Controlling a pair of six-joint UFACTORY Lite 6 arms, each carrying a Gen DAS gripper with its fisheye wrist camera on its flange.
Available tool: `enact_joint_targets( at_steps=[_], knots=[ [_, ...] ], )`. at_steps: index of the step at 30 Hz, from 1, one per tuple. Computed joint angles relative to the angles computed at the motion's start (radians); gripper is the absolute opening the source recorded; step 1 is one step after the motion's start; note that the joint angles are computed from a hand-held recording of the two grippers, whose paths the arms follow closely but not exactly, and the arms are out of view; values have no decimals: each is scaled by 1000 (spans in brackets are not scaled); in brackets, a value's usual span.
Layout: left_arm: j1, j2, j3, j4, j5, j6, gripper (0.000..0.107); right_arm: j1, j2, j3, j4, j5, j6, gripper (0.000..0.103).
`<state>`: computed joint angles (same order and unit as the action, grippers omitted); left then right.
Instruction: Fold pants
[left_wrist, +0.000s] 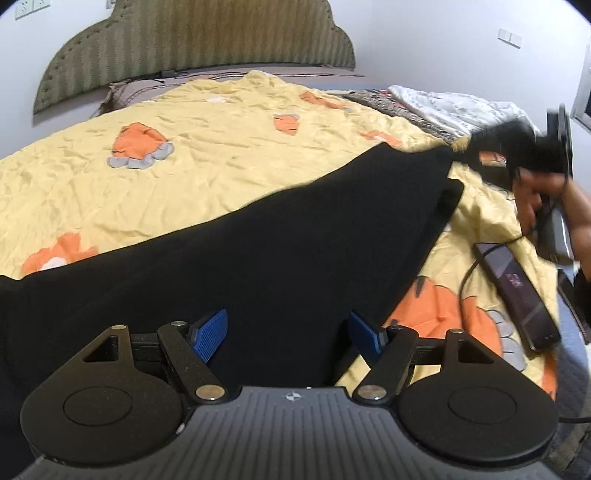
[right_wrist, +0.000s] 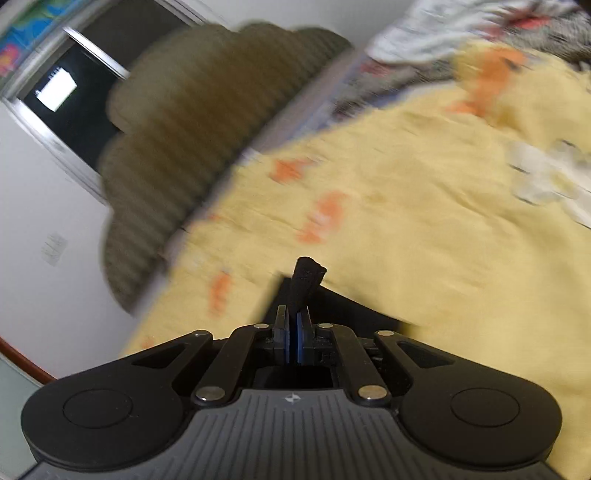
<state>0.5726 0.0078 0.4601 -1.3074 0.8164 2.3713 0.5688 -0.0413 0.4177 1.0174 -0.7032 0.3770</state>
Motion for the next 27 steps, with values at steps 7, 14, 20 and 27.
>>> enact_joint_targets(
  at_steps=[7,14,20,27],
  knots=[
    [-26,-6,-34,-35,-61,54,75,44,39,-23,69,17,0,5],
    [82,6,13,-20,-69,63,77,238,112,205,642,-192,-600,10],
    [127,43,149,36,-67,-56,79,278,456,733,484,112,-1228,10],
    [-60,181,304,46,-191,-175,90,239,909,1259,971,266,-1960,10]
  ],
)
